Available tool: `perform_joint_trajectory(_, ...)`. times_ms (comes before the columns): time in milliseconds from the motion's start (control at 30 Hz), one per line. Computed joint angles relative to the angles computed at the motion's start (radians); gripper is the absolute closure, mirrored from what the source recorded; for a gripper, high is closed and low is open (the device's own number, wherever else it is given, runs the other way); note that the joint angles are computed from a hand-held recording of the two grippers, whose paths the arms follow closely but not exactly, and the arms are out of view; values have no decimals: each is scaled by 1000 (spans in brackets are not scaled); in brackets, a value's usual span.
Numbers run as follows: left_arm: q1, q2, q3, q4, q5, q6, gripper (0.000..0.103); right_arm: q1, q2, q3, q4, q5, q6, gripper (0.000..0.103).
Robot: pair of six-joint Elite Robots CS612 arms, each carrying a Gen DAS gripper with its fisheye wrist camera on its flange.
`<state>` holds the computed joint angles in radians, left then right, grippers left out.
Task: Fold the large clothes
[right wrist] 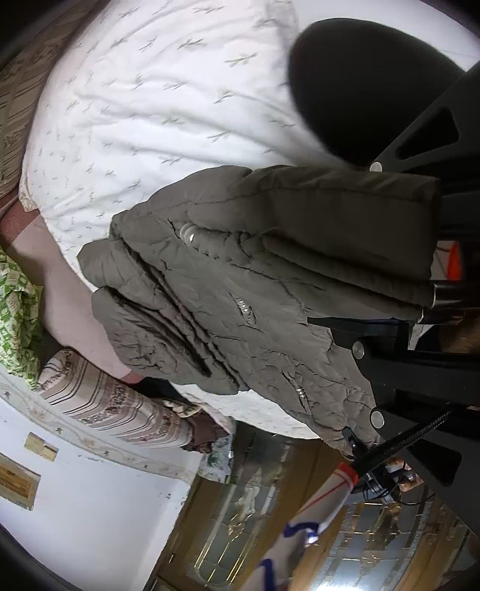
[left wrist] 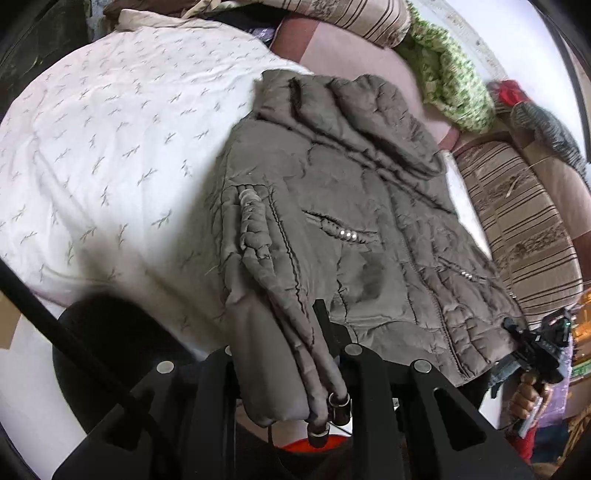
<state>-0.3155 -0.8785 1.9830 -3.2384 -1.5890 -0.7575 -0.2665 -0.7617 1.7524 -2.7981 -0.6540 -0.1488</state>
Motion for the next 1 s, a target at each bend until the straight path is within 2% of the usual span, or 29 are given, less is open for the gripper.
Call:
perform_joint_trajectory(133,2,-9,-29,16,48,20,84,24,-5,-31,8,-43,-10,85)
perform_joint_trajectory(267,21,-11,-94,37,84,40,84,40,3,-80,-37,-38,23,85)
perform_joint_trajectory(467,40,24,-263,151,184,99,84,87,55,-240,-120,-96,118,85)
perform_joint_trajectory(700,64,124,-506,280,289,144,84,117,156,-476,-106,-148,220,85)
perform_joint_trajectory(833,78,203,-660,381,339,156,83,146,220,-625,-59,-220,246,85)
perform_joint_trajectory(1000,109,316,-861,526,311,150,83,177,333,-851,79,-298,269,85)
